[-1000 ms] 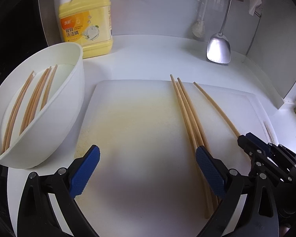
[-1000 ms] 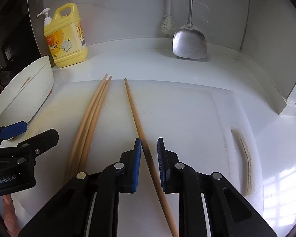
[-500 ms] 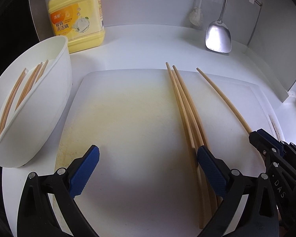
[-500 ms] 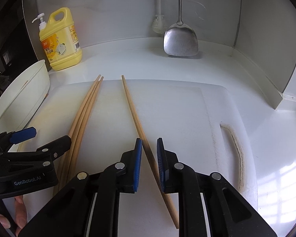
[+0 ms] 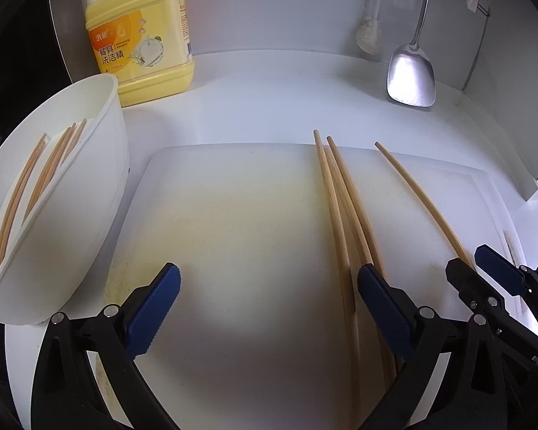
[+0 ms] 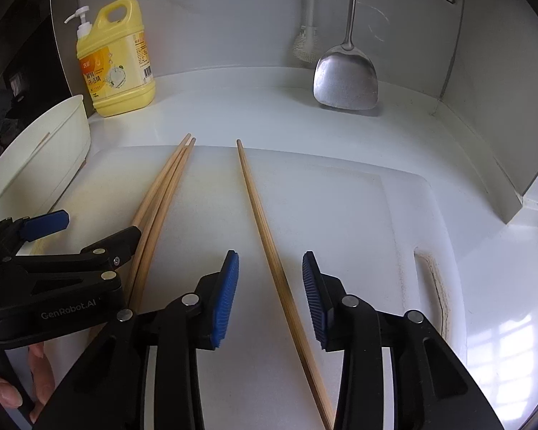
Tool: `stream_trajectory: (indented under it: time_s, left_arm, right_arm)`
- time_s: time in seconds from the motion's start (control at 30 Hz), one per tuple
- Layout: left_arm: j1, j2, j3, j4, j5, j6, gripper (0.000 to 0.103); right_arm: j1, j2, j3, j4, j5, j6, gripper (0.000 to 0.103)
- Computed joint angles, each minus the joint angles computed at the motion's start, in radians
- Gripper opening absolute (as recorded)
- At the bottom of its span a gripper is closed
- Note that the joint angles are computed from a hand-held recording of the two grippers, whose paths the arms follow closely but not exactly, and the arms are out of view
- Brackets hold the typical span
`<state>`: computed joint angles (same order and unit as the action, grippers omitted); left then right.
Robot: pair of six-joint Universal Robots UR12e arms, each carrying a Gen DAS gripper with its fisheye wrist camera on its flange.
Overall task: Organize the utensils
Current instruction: 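Close the right tool on the single separated chopstick, then lift and carry the chopstick in the right tool over the basin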
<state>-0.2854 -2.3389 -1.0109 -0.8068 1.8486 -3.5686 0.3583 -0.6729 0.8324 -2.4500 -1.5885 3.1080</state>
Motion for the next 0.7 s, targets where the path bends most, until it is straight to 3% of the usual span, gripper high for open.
stream_trajectory:
  time_s: [0.07,0.17,0.2,0.27,0.37,0.43,0.7]
  left_arm:
    - [-0.001,0.001,-0.001,0.005,-0.002,0.007,0.093]
    - [-0.005,-0.001,0.002,0.018,-0.007,0.033,0.079]
    - [-0.006,-0.002,0.004,0.023,-0.011,0.043,0.071]
    - [-0.009,-0.004,0.008,0.029,-0.019,0.060,0.058]
    - [-0.013,-0.004,0.007,0.041,-0.029,0.078,0.035]
    - [-0.014,-0.003,0.008,0.040,-0.038,0.079,0.011]
    - [-0.006,0.025,-0.035,0.058,-0.093,0.036,0.007]
  right_arm:
    - [-0.001,0.003,-0.007,0.005,0.008,0.003,0.036]
    - [-0.001,0.007,-0.012,0.005,0.010,-0.007,0.033]
    - [0.000,0.007,-0.013,0.006,0.013,-0.011,0.031]
    - [0.003,0.008,-0.014,0.005,0.005,-0.022,0.016]
    - [0.004,0.009,-0.013,-0.001,-0.001,-0.029,0.009]
    - [0.004,0.007,-0.009,-0.005,-0.001,-0.032,0.007]
    - [-0.014,-0.021,0.039,-0.026,0.079,0.038,0.006]
